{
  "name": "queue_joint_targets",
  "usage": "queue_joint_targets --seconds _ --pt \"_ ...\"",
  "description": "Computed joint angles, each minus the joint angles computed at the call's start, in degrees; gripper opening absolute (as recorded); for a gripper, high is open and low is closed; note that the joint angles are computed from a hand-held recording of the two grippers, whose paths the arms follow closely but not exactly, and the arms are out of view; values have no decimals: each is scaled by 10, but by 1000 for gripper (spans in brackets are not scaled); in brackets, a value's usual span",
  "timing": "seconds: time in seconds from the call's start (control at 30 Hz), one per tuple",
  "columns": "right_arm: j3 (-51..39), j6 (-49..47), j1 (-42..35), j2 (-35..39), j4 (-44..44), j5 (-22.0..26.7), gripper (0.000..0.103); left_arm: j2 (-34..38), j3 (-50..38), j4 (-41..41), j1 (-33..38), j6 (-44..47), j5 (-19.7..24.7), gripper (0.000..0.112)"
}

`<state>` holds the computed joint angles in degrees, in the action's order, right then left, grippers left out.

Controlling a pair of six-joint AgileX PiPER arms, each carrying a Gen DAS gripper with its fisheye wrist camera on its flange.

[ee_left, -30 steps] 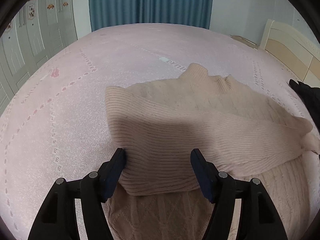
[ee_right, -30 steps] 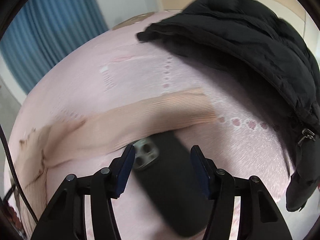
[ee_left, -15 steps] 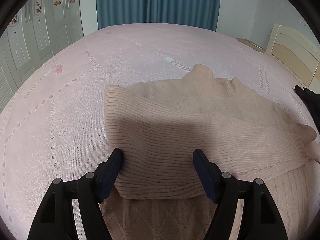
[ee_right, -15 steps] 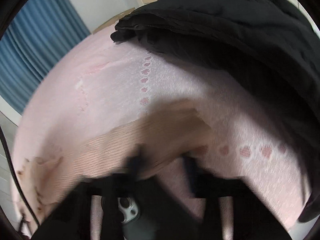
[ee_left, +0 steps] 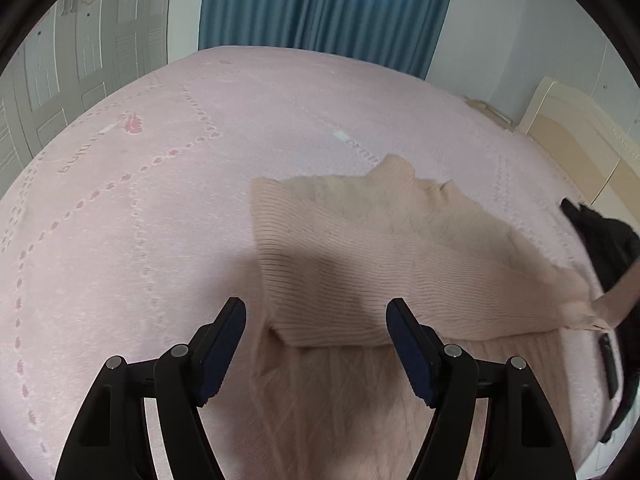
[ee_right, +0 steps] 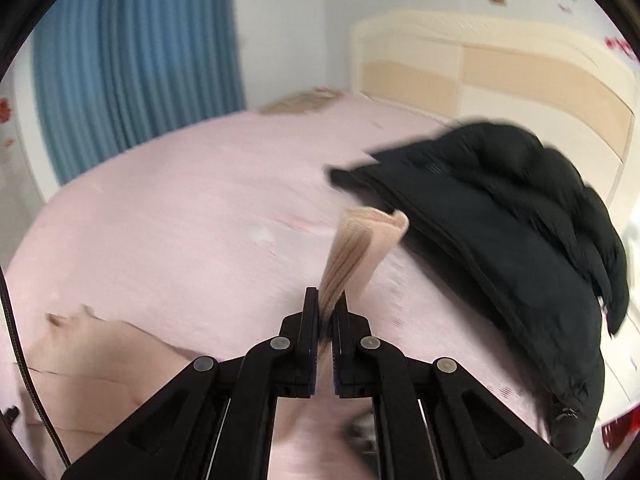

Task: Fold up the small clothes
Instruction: 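Grasp the other sleeve cuff with the right tool, then fold the held sleeve across the body and open the right tool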

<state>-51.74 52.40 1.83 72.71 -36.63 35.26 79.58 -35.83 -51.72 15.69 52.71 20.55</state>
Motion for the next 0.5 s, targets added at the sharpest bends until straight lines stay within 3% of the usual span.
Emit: queue_joint_targets --seconds 0.17,0.27,0.33,0.5 --pt "-149 81 192 67 -62 106 5 -28 -11 -1 119 47 93 71" --pt "-253 101 304 142 -73 142 5 -26 -19 -9 180 69 134 71" --pt "-306 95 350 186 -62 146 5 -20 -22 -17 212 95 160 71" --pt "-479 52 451 362 14 117 5 -8 -16 -29 261 147 170 71"
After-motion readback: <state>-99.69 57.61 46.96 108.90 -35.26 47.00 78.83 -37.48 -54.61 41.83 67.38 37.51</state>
